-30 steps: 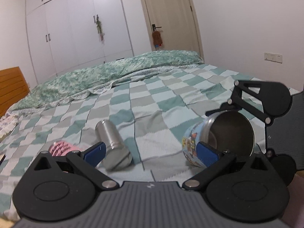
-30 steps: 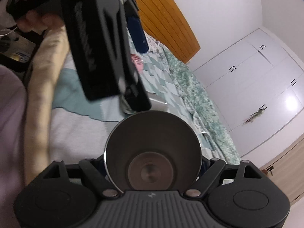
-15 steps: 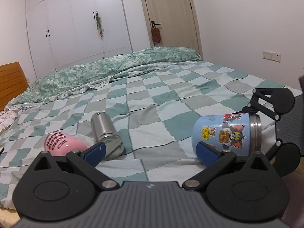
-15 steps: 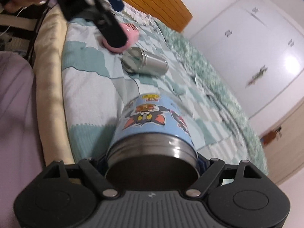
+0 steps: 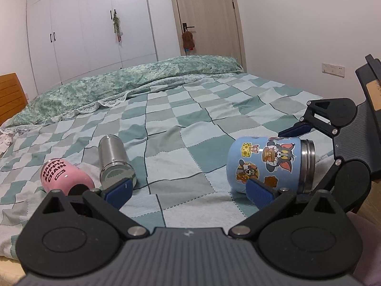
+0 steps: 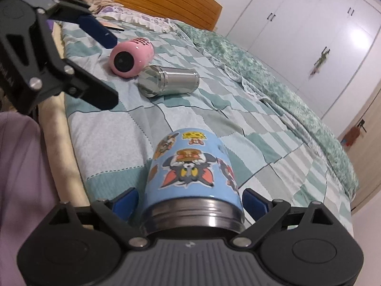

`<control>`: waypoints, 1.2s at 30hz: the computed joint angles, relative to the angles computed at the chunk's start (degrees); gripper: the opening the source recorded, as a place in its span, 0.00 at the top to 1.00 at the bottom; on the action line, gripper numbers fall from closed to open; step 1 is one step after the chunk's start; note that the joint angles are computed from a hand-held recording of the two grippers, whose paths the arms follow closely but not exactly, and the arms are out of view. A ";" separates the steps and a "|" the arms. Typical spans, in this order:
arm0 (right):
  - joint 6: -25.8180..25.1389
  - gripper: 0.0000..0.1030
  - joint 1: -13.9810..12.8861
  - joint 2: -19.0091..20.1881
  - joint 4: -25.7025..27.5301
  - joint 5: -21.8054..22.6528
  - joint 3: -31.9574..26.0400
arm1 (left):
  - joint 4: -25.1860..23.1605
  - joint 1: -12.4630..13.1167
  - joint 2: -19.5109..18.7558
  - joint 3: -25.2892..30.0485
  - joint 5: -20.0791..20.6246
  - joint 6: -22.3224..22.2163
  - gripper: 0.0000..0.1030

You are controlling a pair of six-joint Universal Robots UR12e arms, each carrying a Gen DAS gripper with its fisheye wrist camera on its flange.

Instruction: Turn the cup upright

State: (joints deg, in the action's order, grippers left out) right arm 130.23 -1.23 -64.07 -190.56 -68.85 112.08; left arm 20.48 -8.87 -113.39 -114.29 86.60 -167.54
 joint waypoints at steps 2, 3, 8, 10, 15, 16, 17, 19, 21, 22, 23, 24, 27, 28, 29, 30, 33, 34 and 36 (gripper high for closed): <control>0.73 0.09 0.03 -0.09 0.92 0.03 -0.25 | -0.04 0.04 0.00 -0.05 0.05 -0.07 0.00; 1.26 0.09 0.05 -0.21 1.71 0.12 -0.40 | -0.10 0.06 0.01 -0.08 0.04 -0.13 0.00; 4.22 0.09 0.69 0.12 3.21 -0.93 -1.66 | -0.02 0.25 0.16 -0.35 0.01 -0.30 0.00; 4.94 0.09 0.91 0.33 3.05 -1.41 -1.98 | 0.10 0.37 0.20 -0.41 -0.01 -0.25 0.00; 7.56 0.07 0.41 -0.22 2.28 0.17 -1.43 | -0.13 0.72 0.12 0.05 -1.23 2.47 0.00; 8.62 0.06 0.21 -0.53 1.66 0.58 -1.08 | -0.22 0.83 0.13 0.18 -1.79 3.57 0.00; 9.87 0.02 -0.02 -0.78 0.59 0.96 -0.62 | -0.52 1.01 0.13 0.46 -2.73 5.19 0.00; 13.43 0.00 -0.69 -1.38 -2.17 2.01 0.64 | -2.02 1.27 0.17 1.19 -4.66 8.70 0.00; 18.81 0.00 -1.60 -2.27 -4.87 3.06 2.25 | -4.37 1.30 0.03 2.27 -6.39 13.77 0.00; 20.80 0.00 -1.98 -2.62 -5.77 3.49 2.94 | -5.13 1.23 -0.15 2.64 -7.02 16.25 0.00; 23.07 0.00 -2.48 -3.05 -6.85 4.03 3.80 | -5.77 1.17 -0.35 2.99 -7.70 18.63 0.00; 24.76 0.00 -2.81 -3.35 -7.75 4.13 4.49 | -6.44 1.08 -0.53 3.36 -8.38 20.83 0.00; 28.31 0.00 -3.34 -4.15 -10.66 2.83 6.43 | -9.83 1.01 -0.93 4.66 -11.86 27.34 0.00; 29.38 0.00 -3.39 -4.37 -11.62 1.84 6.98 | -11.28 0.92 -1.08 5.16 -12.76 29.16 0.00; 30.42 0.00 -3.45 -4.52 -12.42 1.01 7.38 | -12.75 0.87 -1.26 5.66 -13.78 31.32 0.00; 31.44 0.00 -3.49 -4.56 -12.98 0.42 7.65 | -14.07 0.75 -1.46 6.13 -14.54 33.79 0.00; 34.11 0.00 -3.83 -4.72 -13.75 -1.15 8.27 | -16.31 0.23 -2.14 7.05 -15.90 41.39 0.00; 34.44 0.00 -3.92 -4.72 -13.76 -1.56 8.41 | -16.66 0.11 -2.36 7.26 -16.21 43.77 0.00; 35.04 0.00 -4.20 -4.70 -13.40 -2.07 8.56 | -17.74 -0.35 -2.91 8.05 -16.20 48.77 0.00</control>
State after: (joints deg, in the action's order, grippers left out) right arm 165.27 -5.43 -68.77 -203.96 -70.92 120.64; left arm 2.74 -9.22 -116.30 -106.24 70.40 -118.78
